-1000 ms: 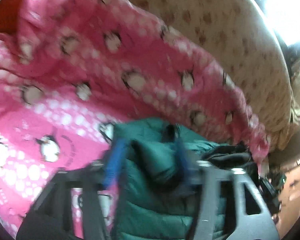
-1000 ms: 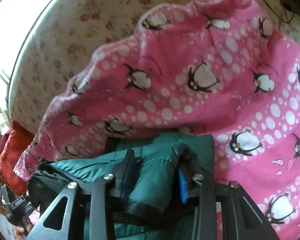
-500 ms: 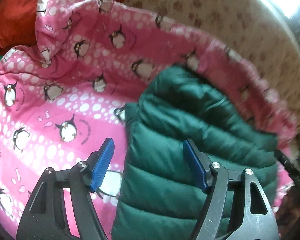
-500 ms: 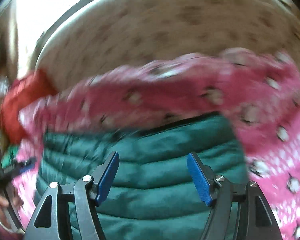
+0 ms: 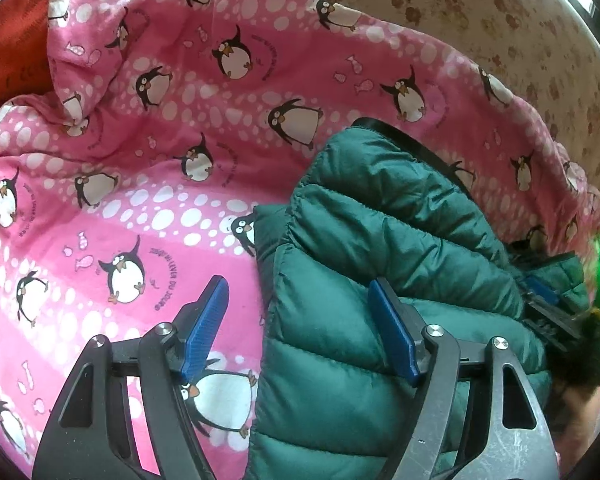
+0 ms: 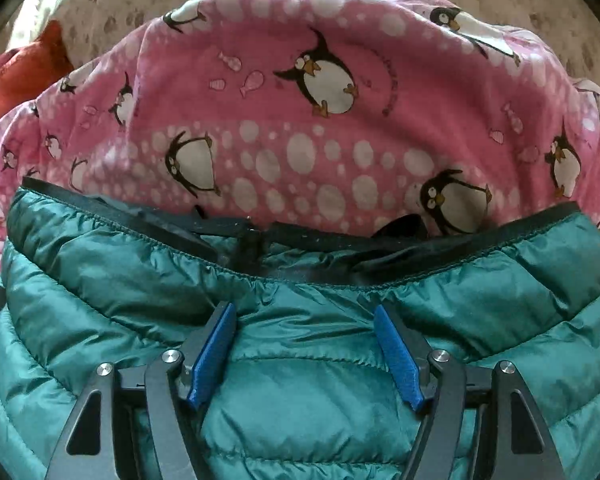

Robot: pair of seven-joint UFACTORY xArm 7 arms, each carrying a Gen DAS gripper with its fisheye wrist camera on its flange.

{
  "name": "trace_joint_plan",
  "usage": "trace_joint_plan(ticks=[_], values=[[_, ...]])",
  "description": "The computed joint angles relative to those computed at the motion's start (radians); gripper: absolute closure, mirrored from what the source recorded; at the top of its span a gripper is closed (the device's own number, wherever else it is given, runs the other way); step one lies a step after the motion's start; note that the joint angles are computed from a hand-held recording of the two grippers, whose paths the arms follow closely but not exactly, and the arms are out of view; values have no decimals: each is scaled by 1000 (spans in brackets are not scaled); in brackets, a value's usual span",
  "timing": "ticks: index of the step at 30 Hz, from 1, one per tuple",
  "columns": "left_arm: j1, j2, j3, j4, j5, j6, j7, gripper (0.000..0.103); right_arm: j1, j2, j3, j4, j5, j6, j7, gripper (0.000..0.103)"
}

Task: Fold large clothes
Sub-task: 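Press the folded jacket flat with both open grippers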

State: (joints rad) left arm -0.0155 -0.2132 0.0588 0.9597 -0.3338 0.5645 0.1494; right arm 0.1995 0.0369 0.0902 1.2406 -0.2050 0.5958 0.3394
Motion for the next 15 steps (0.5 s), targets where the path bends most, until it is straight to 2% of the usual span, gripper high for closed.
trace_joint_plan(ticks=[2, 4, 6, 9, 10, 12, 15], values=[[0, -3, 2, 2, -6, 13, -2, 30, 7, -8, 4, 20, -18, 17, 30, 35], [-1, -4, 9, 8, -24, 24, 6, 30, 8, -58, 8, -11, 23, -38, 27, 35], [-1, -6, 12, 10, -34, 28, 13, 30, 19, -92, 17, -27, 112, -94, -32, 35], [2, -13, 11, 5, -35, 27, 16, 30, 51, -61, 42, 38, 187, -79, -120, 35], [2, -16, 11, 2, -35, 26, 17, 30, 61, -45, 52, 60, 184, -65, -132, 35], [1, -18, 11, 1, -35, 26, 20, 30, 94, 33, 71, 152, 111, -22, -109, 35], [1, -13, 15, 6, -40, 34, 27, 30, 145, 145, 63, 271, 18, 38, -51, 35]])
